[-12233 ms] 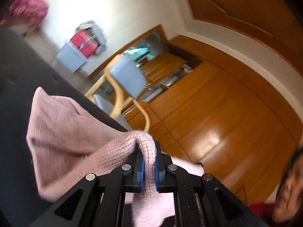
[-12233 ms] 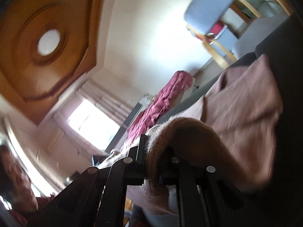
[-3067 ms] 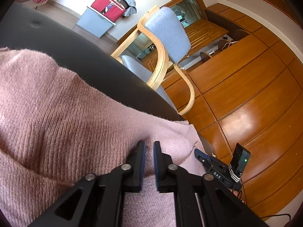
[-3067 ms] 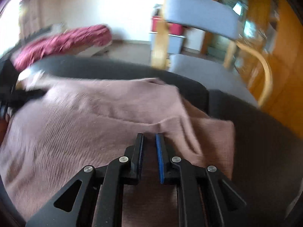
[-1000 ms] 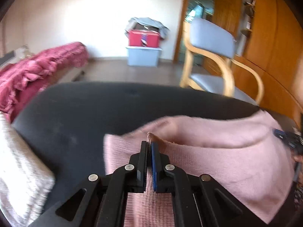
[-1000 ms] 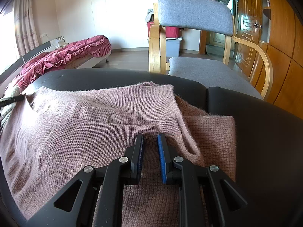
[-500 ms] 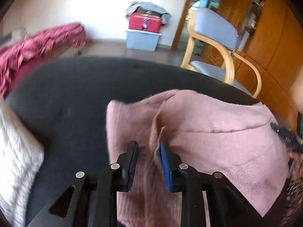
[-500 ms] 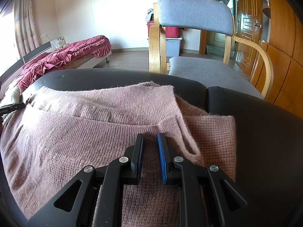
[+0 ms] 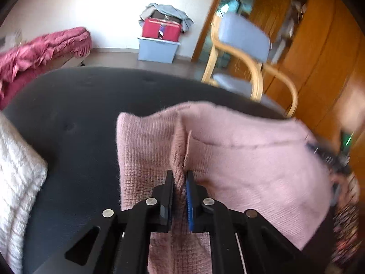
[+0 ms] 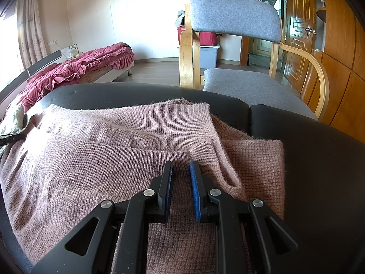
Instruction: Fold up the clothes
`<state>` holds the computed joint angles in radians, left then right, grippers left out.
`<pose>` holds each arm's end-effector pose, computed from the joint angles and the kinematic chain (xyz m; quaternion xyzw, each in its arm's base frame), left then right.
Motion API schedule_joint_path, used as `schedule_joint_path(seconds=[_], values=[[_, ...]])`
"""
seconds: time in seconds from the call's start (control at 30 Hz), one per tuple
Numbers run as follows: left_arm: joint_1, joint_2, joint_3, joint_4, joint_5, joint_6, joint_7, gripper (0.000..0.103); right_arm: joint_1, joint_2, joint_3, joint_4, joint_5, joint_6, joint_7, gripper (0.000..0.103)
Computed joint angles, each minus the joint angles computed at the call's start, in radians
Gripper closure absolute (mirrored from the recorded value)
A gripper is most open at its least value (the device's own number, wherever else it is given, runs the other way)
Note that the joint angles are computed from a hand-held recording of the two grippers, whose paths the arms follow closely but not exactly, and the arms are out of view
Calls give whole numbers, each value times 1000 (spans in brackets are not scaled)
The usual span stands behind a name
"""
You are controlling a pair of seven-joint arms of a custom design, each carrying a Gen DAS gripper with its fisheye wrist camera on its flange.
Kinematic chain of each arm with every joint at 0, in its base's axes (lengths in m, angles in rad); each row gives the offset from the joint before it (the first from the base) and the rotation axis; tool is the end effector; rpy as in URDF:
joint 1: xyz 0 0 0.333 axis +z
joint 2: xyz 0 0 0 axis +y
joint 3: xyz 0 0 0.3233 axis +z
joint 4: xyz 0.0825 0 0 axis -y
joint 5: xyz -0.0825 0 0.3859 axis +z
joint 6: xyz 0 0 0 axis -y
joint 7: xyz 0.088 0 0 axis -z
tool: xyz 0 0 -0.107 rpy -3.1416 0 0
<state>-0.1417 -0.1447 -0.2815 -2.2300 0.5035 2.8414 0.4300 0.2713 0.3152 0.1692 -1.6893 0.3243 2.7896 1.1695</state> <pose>0.4859 -0.2531 0.5194 -0.7347 0.5539 -0.3501 0.1754 0.6453 0.2713 0.5138 -0.8006 0.4468 -0.1661 0.3630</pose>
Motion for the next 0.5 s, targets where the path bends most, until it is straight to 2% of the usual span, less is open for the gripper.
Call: schedule_joint_path(seconds=[0.1, 0.17, 0.3, 0.4, 0.43, 0.5], values=[[8, -64, 10, -73, -50, 85, -43, 96, 0, -1, 0, -1, 0, 1, 1, 87], [-2, -80, 20, -105, -116, 88, -5, 95, 1, -2, -1, -3, -2, 1, 3, 87], [16, -61, 4, -141, -159, 114, 17, 91, 3, -4, -2, -6, -7, 3, 5, 87], [11, -75, 12, -174, -224, 175, 26, 85, 2, -4, -2, -6, -8, 4, 4, 87], [43, -89, -17, -176, -217, 161, -1, 83, 2, -4, -2, -5, -8, 3, 4, 87], [154, -140, -122, -156, -83, 65, -146, 82, 3, -4, -2, -4, -9, 2, 6, 87]])
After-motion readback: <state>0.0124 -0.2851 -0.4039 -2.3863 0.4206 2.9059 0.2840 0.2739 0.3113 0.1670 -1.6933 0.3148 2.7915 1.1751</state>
